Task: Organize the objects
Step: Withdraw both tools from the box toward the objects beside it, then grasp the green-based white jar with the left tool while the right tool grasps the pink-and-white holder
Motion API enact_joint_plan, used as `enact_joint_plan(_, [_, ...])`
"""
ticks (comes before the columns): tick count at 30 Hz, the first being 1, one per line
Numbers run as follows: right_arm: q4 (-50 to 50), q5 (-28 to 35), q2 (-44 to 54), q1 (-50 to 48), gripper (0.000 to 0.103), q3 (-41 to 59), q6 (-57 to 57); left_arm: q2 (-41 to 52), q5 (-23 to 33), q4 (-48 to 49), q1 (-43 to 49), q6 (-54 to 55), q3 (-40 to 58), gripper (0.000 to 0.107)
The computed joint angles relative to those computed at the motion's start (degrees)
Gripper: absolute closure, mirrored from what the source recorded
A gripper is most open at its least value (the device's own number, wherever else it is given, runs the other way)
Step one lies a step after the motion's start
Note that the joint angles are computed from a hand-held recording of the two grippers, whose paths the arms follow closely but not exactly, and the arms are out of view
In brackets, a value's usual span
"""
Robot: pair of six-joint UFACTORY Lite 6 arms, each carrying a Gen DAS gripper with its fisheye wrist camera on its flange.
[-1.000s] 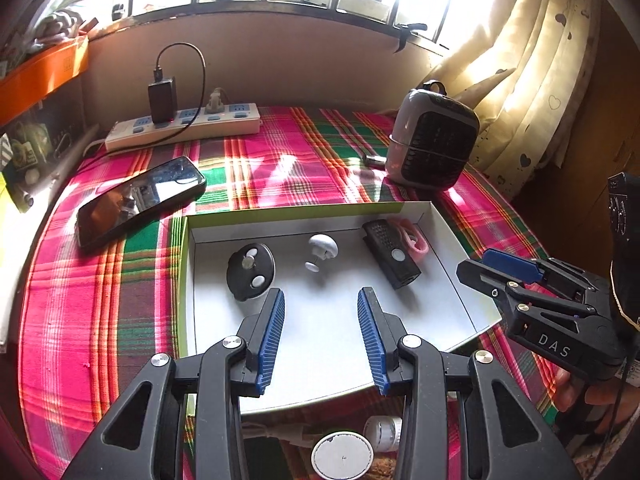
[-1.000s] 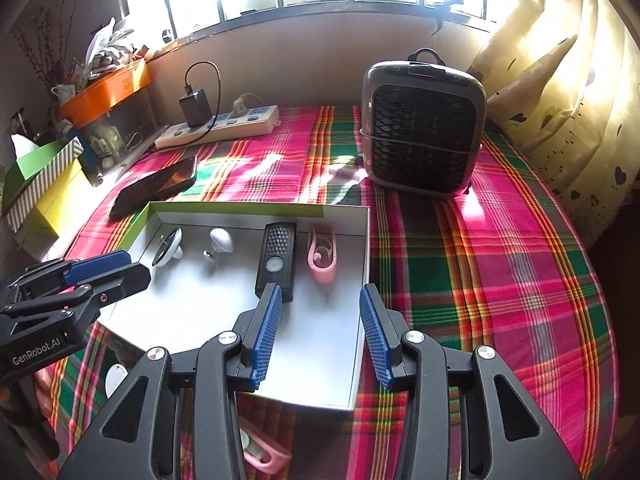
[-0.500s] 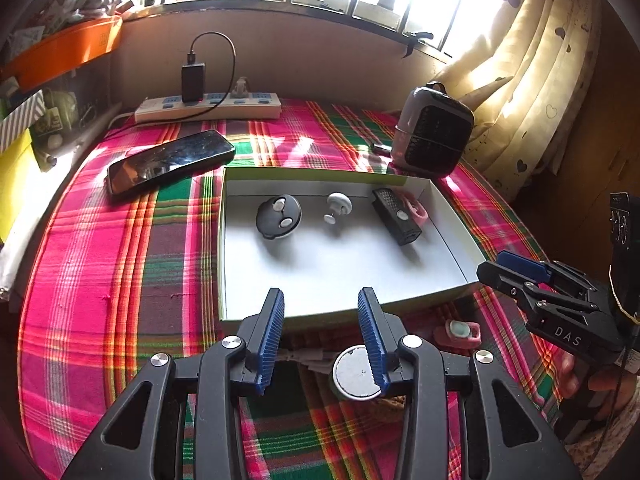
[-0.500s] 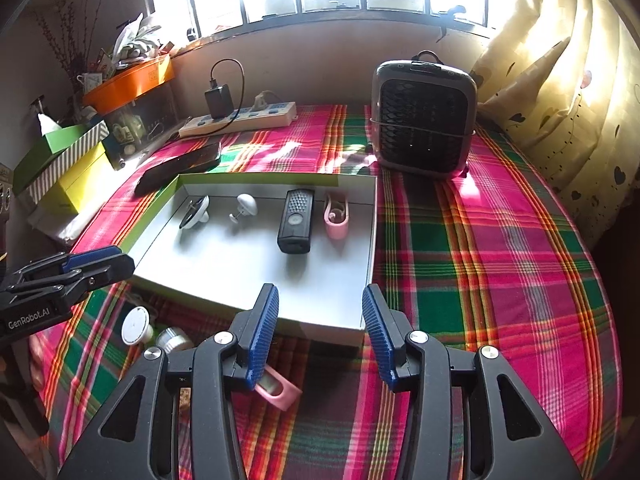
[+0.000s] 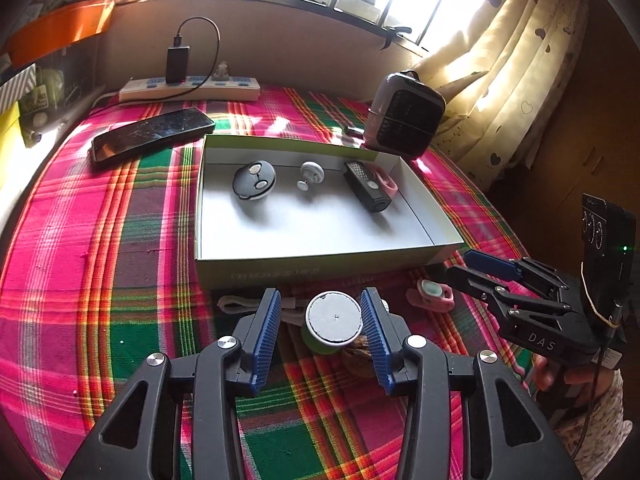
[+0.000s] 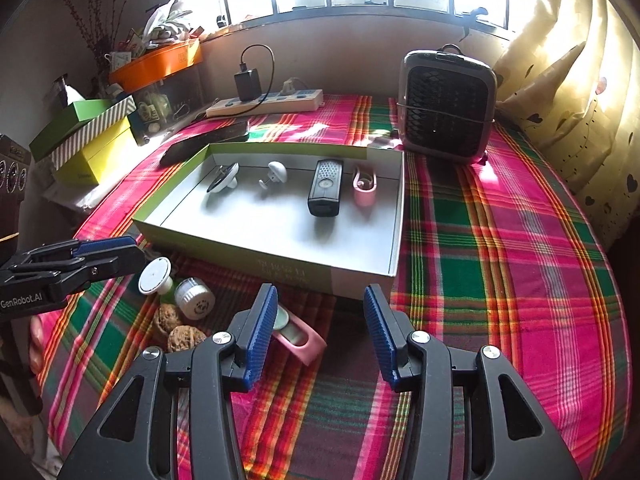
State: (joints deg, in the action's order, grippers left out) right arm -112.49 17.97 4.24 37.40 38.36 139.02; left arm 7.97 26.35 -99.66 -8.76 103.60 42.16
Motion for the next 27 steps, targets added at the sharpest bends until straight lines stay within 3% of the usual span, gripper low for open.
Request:
enact_joint_plan(18, [-9.1, -2.5, 3.7, -0.3, 0.052, 0.7, 7.4, 3.9, -5.0, -2.9, -5.1, 0.7, 1.8, 0.066])
enact_joint_plan(27, [-9.6, -3.6, 6.6, -0.8, 0.052, 2.5, 6.4, 5.2, -4.9, -4.0, -5.0, 0.9, 2.8, 0.066])
